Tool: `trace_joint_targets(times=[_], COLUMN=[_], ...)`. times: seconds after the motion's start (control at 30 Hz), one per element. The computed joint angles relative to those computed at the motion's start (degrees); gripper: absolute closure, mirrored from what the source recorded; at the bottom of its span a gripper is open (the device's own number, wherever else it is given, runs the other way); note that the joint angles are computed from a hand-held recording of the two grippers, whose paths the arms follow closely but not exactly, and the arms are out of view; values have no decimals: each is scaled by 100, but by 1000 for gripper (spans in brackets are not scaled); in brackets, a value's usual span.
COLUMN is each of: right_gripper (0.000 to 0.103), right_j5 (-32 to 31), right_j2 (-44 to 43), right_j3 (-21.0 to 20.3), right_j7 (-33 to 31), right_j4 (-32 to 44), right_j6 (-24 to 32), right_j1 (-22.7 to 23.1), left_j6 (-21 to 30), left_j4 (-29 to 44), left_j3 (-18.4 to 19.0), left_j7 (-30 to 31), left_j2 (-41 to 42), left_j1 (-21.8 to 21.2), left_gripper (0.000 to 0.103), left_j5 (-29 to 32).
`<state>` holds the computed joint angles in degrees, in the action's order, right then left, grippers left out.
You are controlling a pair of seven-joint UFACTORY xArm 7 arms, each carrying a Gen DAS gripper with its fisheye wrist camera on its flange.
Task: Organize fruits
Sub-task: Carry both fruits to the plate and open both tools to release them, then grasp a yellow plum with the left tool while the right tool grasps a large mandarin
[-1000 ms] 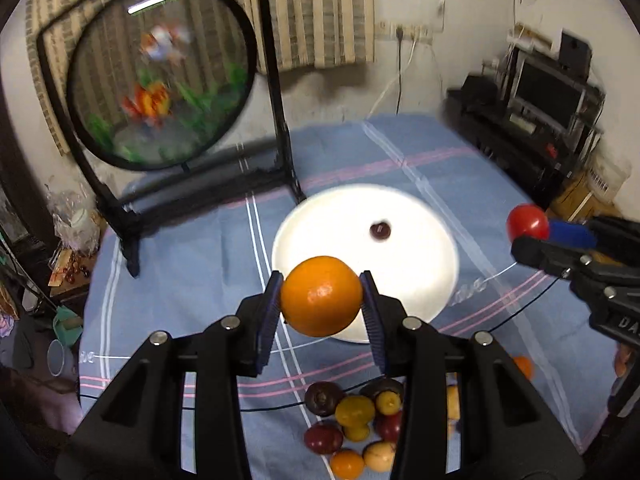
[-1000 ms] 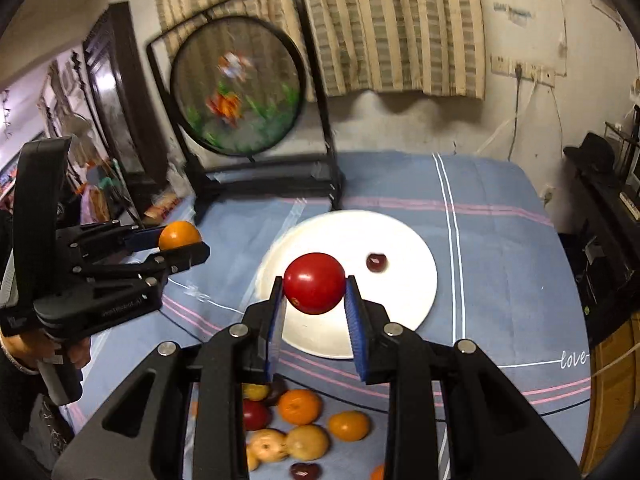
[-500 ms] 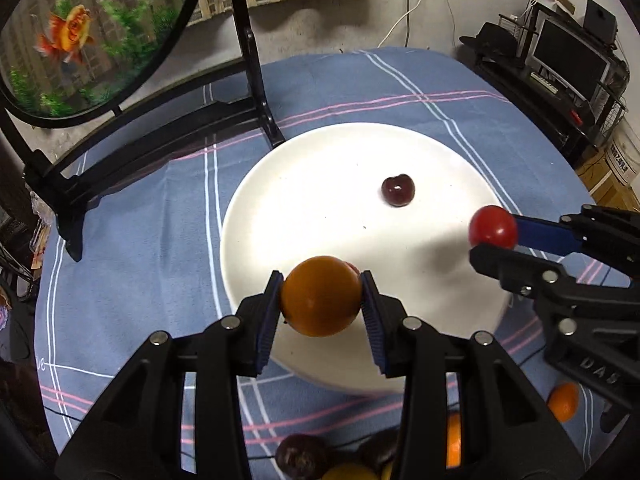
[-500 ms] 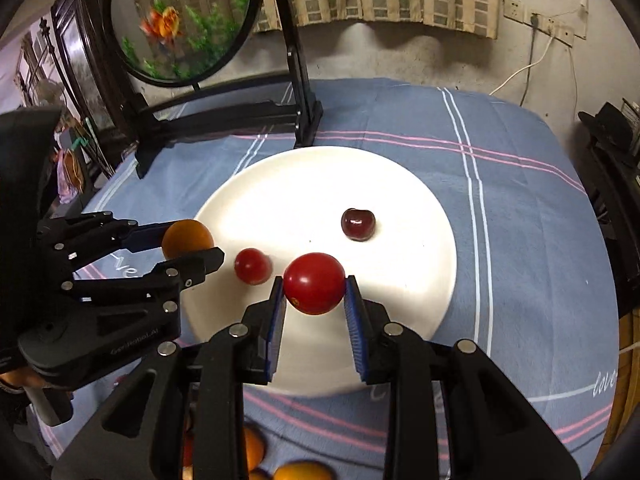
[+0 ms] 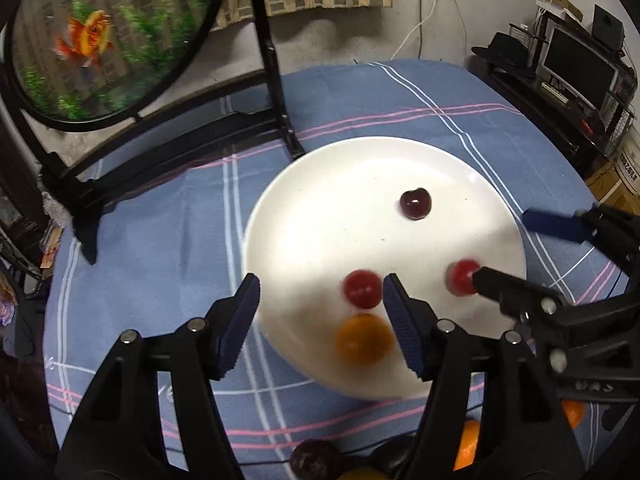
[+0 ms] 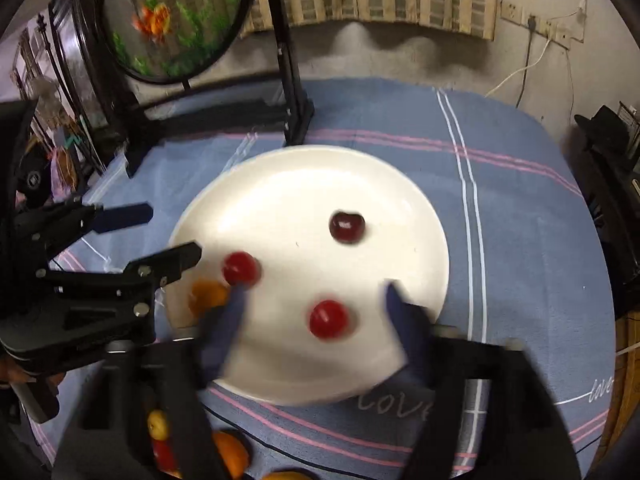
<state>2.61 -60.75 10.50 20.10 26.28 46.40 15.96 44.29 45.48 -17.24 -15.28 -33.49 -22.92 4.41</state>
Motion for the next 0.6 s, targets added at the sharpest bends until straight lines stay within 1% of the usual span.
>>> trace_joint_targets(times=[0.03, 0.1, 0.2, 0.23, 0.3, 0.37, 0.4, 0.43, 0.5, 0.53, 0.6], right_gripper=[23, 23, 23, 23, 23, 1, 1, 1, 1, 1, 1], right_j5=[-16, -60, 20, -15, -272, -442, -424, -254, 261, 594, 777], right_j2=[44, -34, -939, -1230, -2149, -3030, -3437, -3739, -3875, -4032, -4402], right_j3=[41, 122, 139, 193, 476, 755, 863, 908, 793, 761, 937], right_j7=[23, 146, 410, 451, 507, 534, 579, 610, 637, 739, 804], right_j4=[16, 87, -25, -21, 63, 94, 103, 191, 303, 287, 214], right_j6=[-14, 167, 328, 436, 735, 864, 969, 1313, 2009, 2516, 3276], right_j1=[-17, -74, -7, -5, -79, -80, -28, 151, 501, 687, 689], left_j6=[123, 256, 420, 528, 643, 731, 767, 839, 1073, 1191, 1344], left_j4=[-14, -109, -324, -393, -469, -539, -556, -572, -516, -523, -590], left_j3=[12, 49, 182, 216, 223, 261, 257, 244, 196, 143, 23], left_j7=[-6, 4, 139, 179, 225, 282, 295, 299, 363, 397, 426], left_j2=[-124, -417, -1032, -1307, -1697, -2159, -2330, -2553, -2738, -2854, -3115], left_j1=[-1, -2, -12, 12, 86, 88, 95, 77, 16, -40, -146], left_gripper=[38, 38, 38, 35, 31, 24, 22, 20, 17, 17, 17], left_j5=[8, 13, -35, -29, -28, -106, -155, -216, -355, -422, -548])
